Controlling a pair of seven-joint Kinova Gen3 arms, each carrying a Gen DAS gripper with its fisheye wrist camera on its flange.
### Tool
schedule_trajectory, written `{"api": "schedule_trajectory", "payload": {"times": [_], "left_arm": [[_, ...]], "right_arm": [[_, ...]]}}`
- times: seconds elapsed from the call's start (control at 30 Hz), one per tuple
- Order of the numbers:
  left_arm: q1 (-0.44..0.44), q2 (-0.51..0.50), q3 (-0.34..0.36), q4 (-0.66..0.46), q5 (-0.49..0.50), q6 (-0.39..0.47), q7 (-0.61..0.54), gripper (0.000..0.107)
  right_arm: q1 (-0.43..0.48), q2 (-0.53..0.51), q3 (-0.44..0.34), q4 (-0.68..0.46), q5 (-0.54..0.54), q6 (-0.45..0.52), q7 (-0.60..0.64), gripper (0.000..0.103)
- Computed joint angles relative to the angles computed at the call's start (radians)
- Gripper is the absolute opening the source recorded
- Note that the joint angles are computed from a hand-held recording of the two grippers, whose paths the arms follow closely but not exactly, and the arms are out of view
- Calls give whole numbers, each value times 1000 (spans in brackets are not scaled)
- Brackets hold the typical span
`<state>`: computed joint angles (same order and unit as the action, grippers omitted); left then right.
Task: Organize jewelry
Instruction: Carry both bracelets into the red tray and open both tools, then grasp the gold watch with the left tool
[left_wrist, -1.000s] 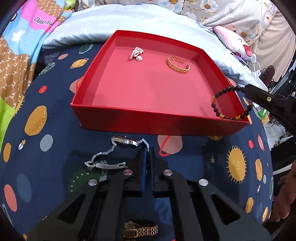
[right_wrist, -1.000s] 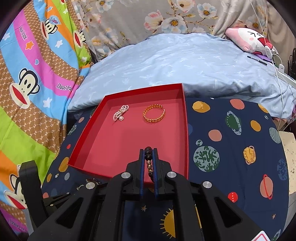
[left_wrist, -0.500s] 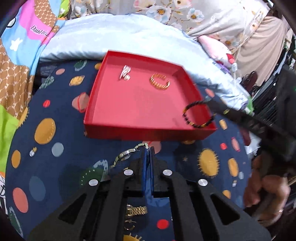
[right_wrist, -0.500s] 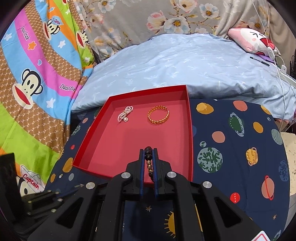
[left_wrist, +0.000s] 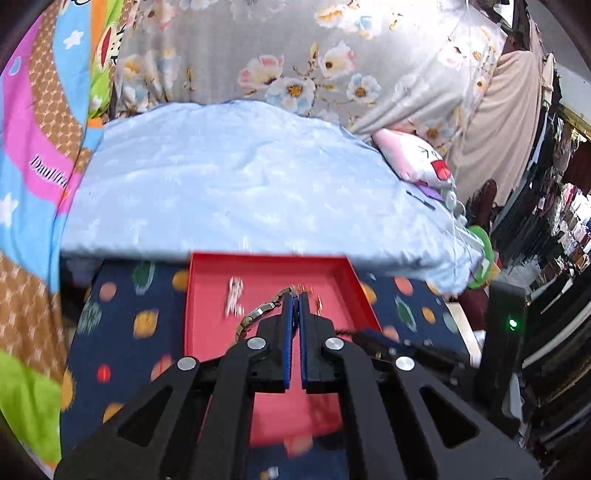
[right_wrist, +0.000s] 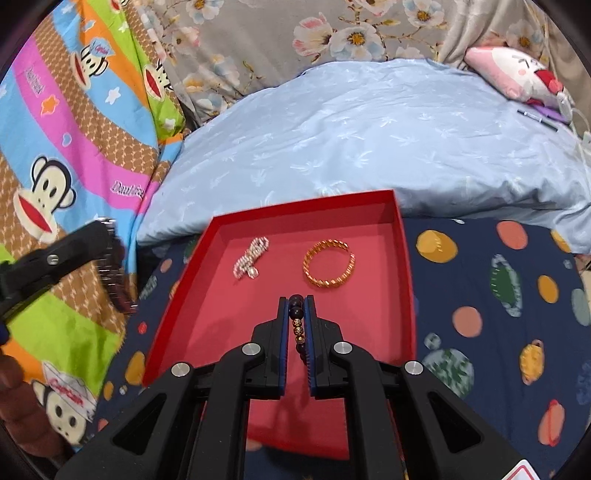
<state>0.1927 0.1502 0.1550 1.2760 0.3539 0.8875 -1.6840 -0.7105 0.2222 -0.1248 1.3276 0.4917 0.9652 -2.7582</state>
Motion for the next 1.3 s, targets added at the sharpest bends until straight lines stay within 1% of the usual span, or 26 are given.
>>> {"api": "schedule_trajectory", "payload": {"times": [0.03,0.07,0.1,0.13,0.17,0.2,0.27,0.33,0.37,0.4,0.47,0.5,0.53,0.57,0.6,0.67,0.77,0.83,0.87,0.9,0.97,1.0,1.03,1.13,1.23,1.3], "left_arm": [[13,27,2,-12,-25,-18,7,2],[32,47,-4,-14,-60,-41,30,2],[38,70,3,-20,-88,-48,38,2],[62,100,-8,-29,-121,-52,62,2],[79,122,-21,-30,-146,-45,86,2],[83,157,-16,-43,-172,-22,105,3],[85,186,-17,-44,-186,13,129,3],[79,184,-14,-10,-189,27,128,4],[79,172,-12,17,-194,23,119,3],[72,161,-6,39,-195,18,109,3],[98,127,-21,87,-240,9,132,4],[105,100,-26,123,-255,-12,136,9],[99,84,-21,141,-258,-23,131,15],[102,52,-24,176,-272,-44,141,30],[97,29,-24,199,-272,-58,143,48],[81,-41,-26,266,-258,-97,153,61],[58,-106,-27,312,-242,-96,152,62],[45,-154,-31,345,-231,-88,161,63],[38,-173,-32,356,-220,-78,155,66],[34,-182,-33,360,-214,-65,148,72],[13,-213,-19,370,-231,-19,168,82],[14,-225,-25,381,-221,-18,171,83],[22,-247,-49,400,-196,-14,158,83],[3,-298,-60,440,-159,13,131,83],[-4,-353,-61,486,-159,25,123,83],[-7,-383,-47,514,-178,23,130,83]], "right_arm": [[37,8,-15,2,-28,-34,9,7],[55,16,-20,4,-44,-51,15,7],[55,32,-7,-7,-62,-52,28,7],[49,57,13,-24,-83,-37,51,7],[51,73,15,-38,-90,-19,61,7],[50,91,20,-50,-99,3,71,8],[30,106,35,-60,-93,51,73,8],[-2,107,49,-59,-57,93,53,7],[-17,104,51,-59,-39,113,49,12],[-40,102,54,-65,-10,147,36,20],[-73,86,55,-52,44,175,3,28],[-82,73,50,-42,60,180,-10,29],[-91,56,43,-26,76,179,-27,30],[-95,40,35,-12,87,180,-40,33],[-102,24,25,0,99,183,-59,37],[-114,-1,3,14,122,197,-93,41],[-145,-38,-34,34,167,241,-161,48],[-162,-59,-60,46,191,269,-204,49],[-173,-74,-75,56,202,284,-236,50],[-180,-85,-89,65,210,293,-257,50],[-202,-99,-121,70,229,338,-301,53],[-215,-105,-136,73,239,367,-325,53],[-223,-110,-149,78,245,384,-344,53],[-259,-135,-194,105,250,441,-429,53],[-281,-145,-229,124,242,474,-495,53],[-305,-147,-253,134,234,499,-545,53]]}}
